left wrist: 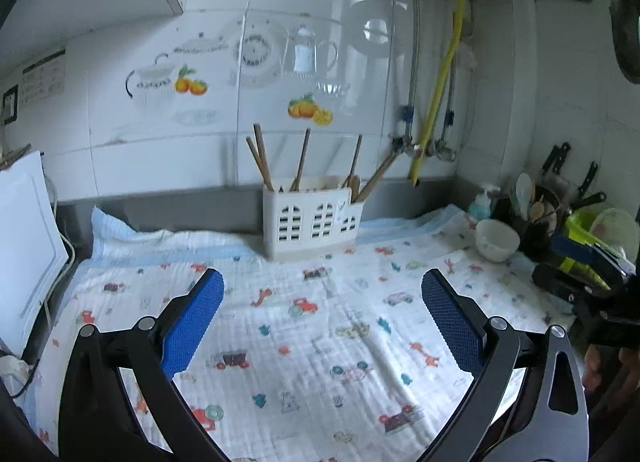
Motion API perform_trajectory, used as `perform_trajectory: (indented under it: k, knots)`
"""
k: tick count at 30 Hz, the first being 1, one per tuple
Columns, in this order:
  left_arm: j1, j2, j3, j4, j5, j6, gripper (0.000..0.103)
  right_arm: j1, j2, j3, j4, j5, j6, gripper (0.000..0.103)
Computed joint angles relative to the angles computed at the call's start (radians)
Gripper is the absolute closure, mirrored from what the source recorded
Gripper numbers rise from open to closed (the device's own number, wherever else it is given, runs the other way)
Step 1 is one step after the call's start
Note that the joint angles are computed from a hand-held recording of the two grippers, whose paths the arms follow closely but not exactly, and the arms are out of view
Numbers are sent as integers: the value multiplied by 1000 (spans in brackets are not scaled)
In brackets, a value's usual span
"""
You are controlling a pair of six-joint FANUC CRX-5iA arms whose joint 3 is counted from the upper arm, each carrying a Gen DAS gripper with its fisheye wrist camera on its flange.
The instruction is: Organize utensils
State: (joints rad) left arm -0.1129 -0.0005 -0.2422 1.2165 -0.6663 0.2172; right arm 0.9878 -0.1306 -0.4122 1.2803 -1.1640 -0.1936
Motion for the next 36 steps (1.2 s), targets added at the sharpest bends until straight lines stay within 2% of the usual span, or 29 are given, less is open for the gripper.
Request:
perform_trajectory:
  k: [2, 5, 11, 25, 36]
  knots:
    - [0, 1, 4, -55, 24, 21, 5, -5, 6, 1, -17, 6, 4, 13]
    - [-13, -4, -12, -79, 76, 0, 5, -15, 14, 5, -32, 23, 9, 12]
    - [2, 14, 5, -139, 55, 75, 5, -28, 33, 13, -60, 48, 29, 12]
    - [4, 18, -5, -131, 66, 104, 5, -38, 43, 16, -100, 59, 35, 12]
    - [3, 16, -24, -77, 55, 77, 5, -42, 46, 18, -113, 62, 39, 12]
